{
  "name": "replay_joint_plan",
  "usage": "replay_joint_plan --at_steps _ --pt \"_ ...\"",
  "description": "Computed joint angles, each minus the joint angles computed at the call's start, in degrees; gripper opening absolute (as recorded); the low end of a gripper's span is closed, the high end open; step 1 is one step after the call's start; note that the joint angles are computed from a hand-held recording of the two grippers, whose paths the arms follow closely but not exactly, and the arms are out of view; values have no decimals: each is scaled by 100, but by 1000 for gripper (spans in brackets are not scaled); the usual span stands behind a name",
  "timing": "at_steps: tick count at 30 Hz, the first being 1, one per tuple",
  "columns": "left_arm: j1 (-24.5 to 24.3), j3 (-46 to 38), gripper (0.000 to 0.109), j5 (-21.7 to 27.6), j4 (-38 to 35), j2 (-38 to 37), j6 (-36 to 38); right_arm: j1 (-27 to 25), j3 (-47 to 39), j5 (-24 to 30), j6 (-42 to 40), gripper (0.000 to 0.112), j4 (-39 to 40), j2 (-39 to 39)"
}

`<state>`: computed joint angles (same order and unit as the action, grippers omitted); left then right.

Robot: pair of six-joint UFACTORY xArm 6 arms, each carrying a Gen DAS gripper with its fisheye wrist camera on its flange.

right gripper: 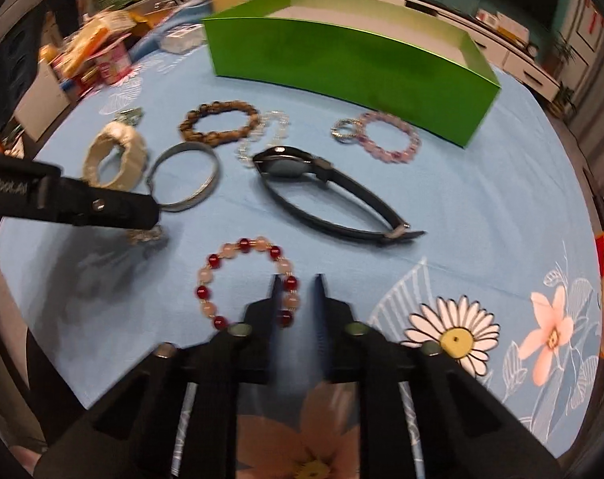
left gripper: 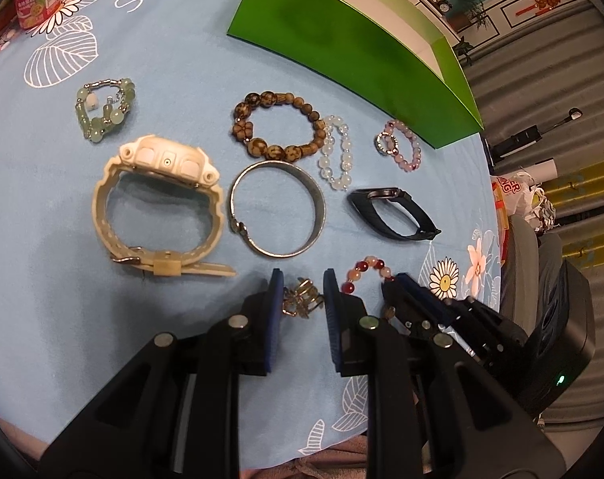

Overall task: Organize jewelry
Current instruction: 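Close left gripper on silver flower charm while right gripper grasps red bead bracelet, then carry charm with left tool into green box while right drops bracelet inside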

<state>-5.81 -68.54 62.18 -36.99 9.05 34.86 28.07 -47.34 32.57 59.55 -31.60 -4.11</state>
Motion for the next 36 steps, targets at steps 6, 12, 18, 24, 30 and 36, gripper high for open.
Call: replay_joint_plan --at_steps 6,12,18,24,30,36 --pt "59 -3 20 64 -65 -19 60 69 -10 95 247 7 -367 -2" --pt "98 29 20 107 -119 -126 138 44 220 -43 525 7 -673 -523" --pt "32 12 20 92 -176 -288 275 -14 154 52 750 7 -1163 -911" --pt "-66 -253 20 129 -217 -244 294 -255 30 65 962 7 -1558 -1099" --pt "-251 -798 20 69 -303 -49 267 -566 -196 -6 1084 7 -1885 -1087" --pt "-424 -1532 20 130 -416 376 176 -917 -551 -158 1009 7 -2029 -849"
